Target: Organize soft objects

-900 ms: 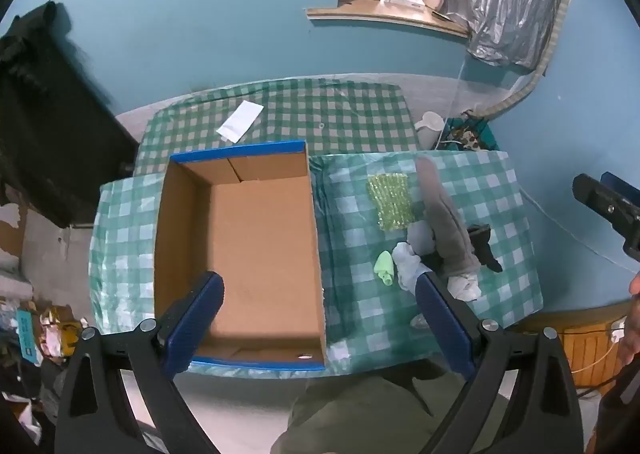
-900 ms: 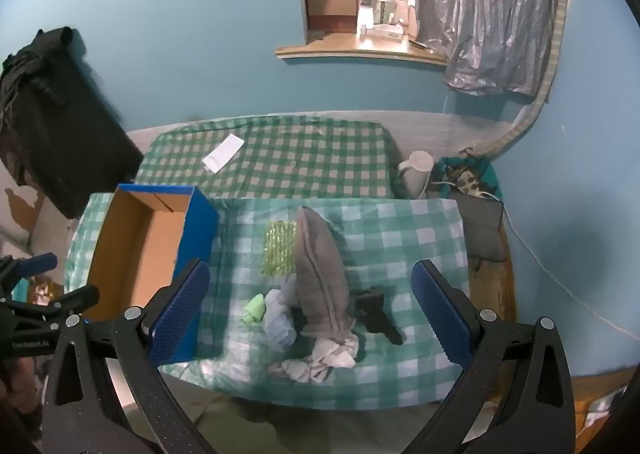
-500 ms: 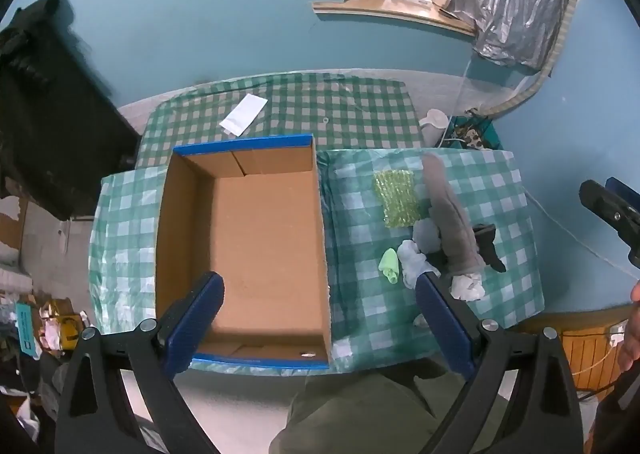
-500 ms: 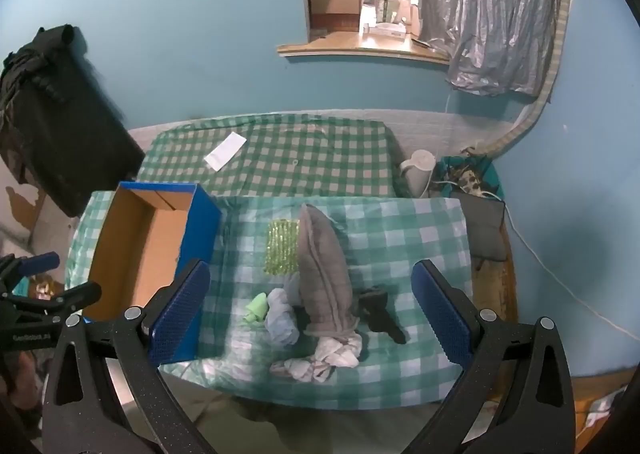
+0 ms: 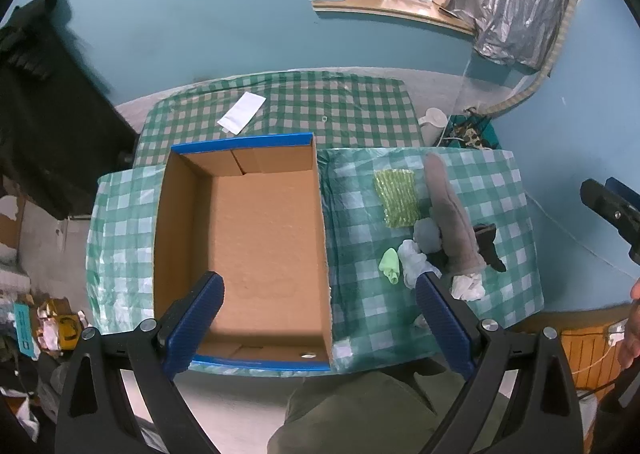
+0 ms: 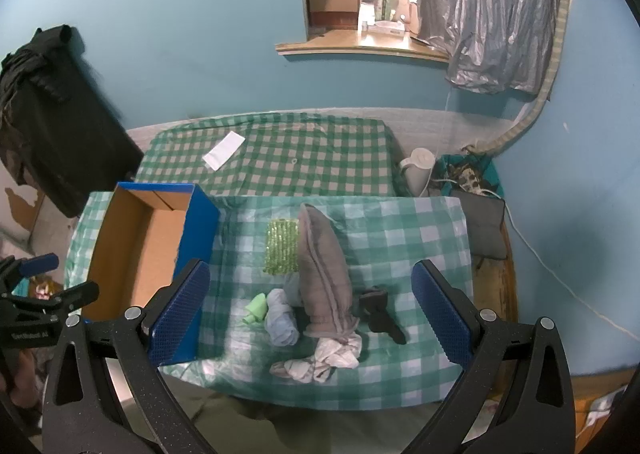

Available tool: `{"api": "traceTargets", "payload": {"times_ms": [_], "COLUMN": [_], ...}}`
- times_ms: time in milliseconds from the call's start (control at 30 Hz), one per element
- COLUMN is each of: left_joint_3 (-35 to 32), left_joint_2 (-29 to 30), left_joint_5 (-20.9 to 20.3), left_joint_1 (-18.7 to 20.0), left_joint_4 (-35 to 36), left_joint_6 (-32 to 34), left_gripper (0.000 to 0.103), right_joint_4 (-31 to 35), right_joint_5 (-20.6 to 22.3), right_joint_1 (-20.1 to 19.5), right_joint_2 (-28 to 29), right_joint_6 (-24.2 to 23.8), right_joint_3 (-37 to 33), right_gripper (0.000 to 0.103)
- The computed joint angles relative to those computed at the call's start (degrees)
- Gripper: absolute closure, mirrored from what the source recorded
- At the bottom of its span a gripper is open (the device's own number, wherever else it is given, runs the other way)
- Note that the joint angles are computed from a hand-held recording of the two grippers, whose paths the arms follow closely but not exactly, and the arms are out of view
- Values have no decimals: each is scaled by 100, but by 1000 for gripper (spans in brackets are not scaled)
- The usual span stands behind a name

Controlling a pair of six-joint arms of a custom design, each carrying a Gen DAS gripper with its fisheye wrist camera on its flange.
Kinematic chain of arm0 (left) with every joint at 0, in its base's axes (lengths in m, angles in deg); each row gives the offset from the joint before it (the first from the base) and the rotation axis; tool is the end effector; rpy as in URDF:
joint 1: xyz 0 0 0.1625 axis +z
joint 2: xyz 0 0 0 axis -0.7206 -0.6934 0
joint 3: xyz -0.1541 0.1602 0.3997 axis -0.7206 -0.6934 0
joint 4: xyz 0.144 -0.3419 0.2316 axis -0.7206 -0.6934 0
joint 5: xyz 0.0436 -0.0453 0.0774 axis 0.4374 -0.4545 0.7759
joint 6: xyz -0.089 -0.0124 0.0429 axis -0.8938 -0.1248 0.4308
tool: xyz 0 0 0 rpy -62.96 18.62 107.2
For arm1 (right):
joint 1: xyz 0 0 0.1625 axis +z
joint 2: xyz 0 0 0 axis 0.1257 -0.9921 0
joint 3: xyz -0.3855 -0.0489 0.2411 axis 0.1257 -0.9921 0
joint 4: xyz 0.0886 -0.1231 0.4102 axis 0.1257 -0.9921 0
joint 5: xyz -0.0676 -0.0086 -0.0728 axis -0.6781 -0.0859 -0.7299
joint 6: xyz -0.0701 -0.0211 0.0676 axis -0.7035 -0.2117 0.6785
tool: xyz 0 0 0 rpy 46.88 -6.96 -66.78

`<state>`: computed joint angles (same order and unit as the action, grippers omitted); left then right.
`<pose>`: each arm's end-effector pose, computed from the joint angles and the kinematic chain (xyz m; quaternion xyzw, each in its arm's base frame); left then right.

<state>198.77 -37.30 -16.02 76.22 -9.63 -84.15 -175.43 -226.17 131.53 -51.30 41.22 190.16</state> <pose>-0.2495 -0.3579 0.3882 0.2729 0.9062 -0.0577 0.3178 0.3862 -0.2674 0.2786 -0.0256 -0.8913 0.3074 0.3324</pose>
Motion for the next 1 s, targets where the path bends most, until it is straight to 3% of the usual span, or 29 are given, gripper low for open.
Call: {"api": "traceTargets", "payload": {"times_ms": [1000], "left_joint_3": [-18], "left_joint_2": [64], "left_joint_5": [-88], "left_joint_1": [-4], "left_joint_4": [-17], "left_joint_6": [120], "left_gripper": [6], "right_joint_4": [-54], "right_joint_5": [37], "right_joint_1": [-16], "right_joint_2": [41], "right_joint_6": [-56], "right_joint_3": [27], "right_gripper": [2]}}
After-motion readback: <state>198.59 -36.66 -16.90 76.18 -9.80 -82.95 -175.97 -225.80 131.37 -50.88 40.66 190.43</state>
